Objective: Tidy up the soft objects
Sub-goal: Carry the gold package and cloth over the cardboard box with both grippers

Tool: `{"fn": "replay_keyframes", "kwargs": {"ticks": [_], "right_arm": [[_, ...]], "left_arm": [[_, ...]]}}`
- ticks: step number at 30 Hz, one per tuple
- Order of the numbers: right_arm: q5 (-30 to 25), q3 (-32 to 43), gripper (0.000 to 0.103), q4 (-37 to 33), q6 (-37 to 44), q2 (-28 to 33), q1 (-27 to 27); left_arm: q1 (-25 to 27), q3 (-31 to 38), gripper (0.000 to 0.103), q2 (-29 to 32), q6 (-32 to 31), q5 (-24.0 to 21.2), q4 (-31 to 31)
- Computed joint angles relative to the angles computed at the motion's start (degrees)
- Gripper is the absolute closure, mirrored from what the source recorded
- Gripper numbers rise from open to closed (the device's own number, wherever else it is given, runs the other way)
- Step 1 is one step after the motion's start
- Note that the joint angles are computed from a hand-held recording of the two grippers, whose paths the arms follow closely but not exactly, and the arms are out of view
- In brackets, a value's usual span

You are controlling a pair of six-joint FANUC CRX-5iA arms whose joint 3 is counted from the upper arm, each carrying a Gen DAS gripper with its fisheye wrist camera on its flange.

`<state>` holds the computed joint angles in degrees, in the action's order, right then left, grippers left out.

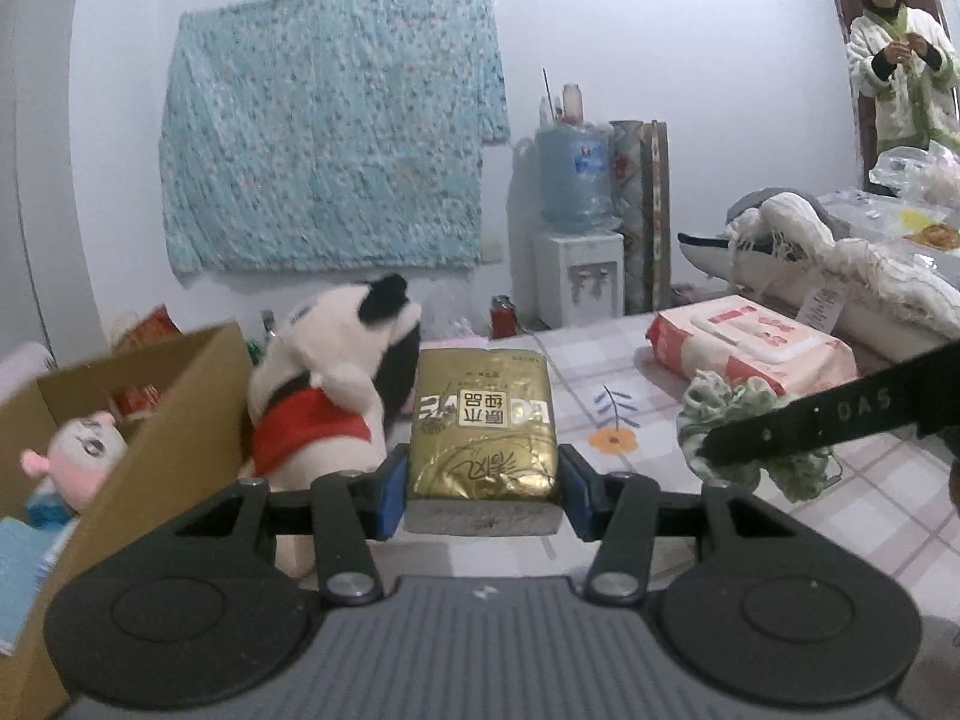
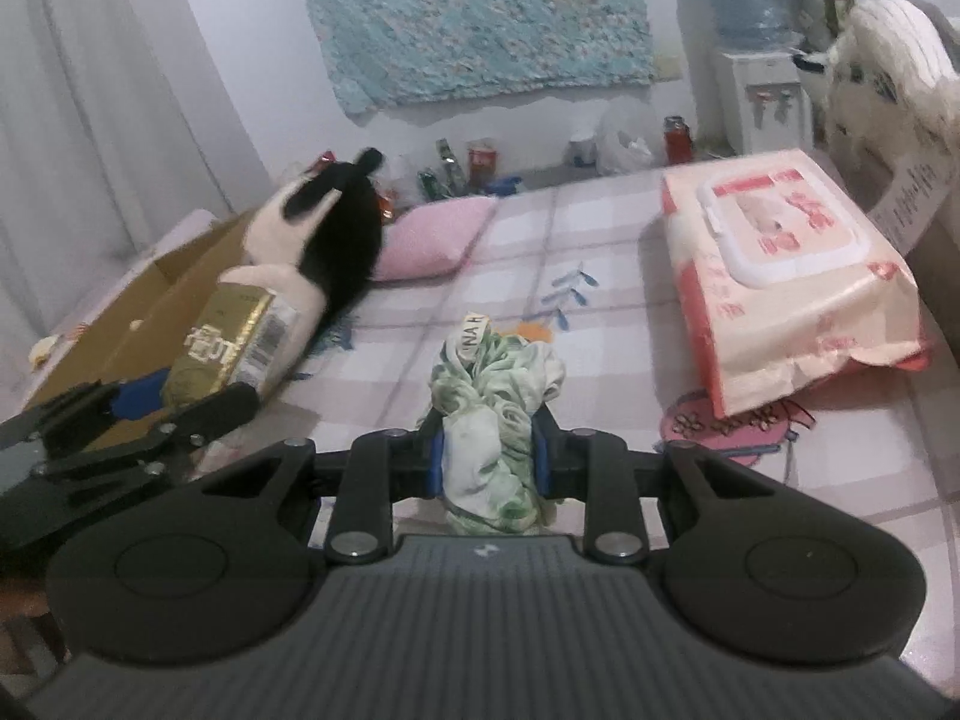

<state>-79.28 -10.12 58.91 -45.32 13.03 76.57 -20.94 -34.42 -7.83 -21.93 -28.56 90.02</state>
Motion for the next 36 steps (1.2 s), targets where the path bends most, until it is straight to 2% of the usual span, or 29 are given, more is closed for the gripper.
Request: {"fn": "replay_keyframes", "kwargs": {"ticks": [2, 3, 5, 8, 13, 17, 22, 29, 36], "right_arm": [[1.8, -1.2, 0.078, 2.2, -2.4, -0.8, -0.1], [2.4, -1.3, 0.078, 3.1, -2.7, -1.0, -0.2], [1.9, -0.3, 0.078, 4.2, -1.7, -0.3, -0.1], [4.2, -0.6, 0.078, 6.9, -2.0, -0.5, -0.6], [6.7, 1.3, 0.078, 9.8, 0.0, 0.6, -1.4], [8.2, 3.3, 0.078, 11.7, 2.0, 1.7, -1.6], [9.9, 6.9, 0.078, 12.2, 5.1, 3.7, -1.6], [16.9, 14.2, 0.078, 11.8, 10.9, 7.3, -2.9], [19.5, 28.8, 0.077, 9.6, 24.7, 14.6, -4.5]], "left_arm": [[-1.7, -0.7, 0.051, -0.9, -2.6, 2.5, 3.3], [-1.9, -0.6, 0.051, -1.3, -2.0, 3.8, 2.4], [-0.8, 0.3, 0.051, -1.7, 2.4, 3.9, -1.0], [1.7, 2.2, 0.051, -2.0, 10.1, 2.7, -6.9], [4.3, 3.7, 0.051, -3.4, 14.5, 3.1, -10.9], [9.3, 5.5, 0.051, -4.1, 20.0, -1.1, -16.1], [16.1, 7.3, 0.051, -4.1, 23.1, -6.1, -19.1], [26.9, 12.4, 0.051, -1.7, 28.7, -13.8, -24.0], [34.3, 18.1, 0.051, 2.8, 33.0, -17.1, -29.6]]}}
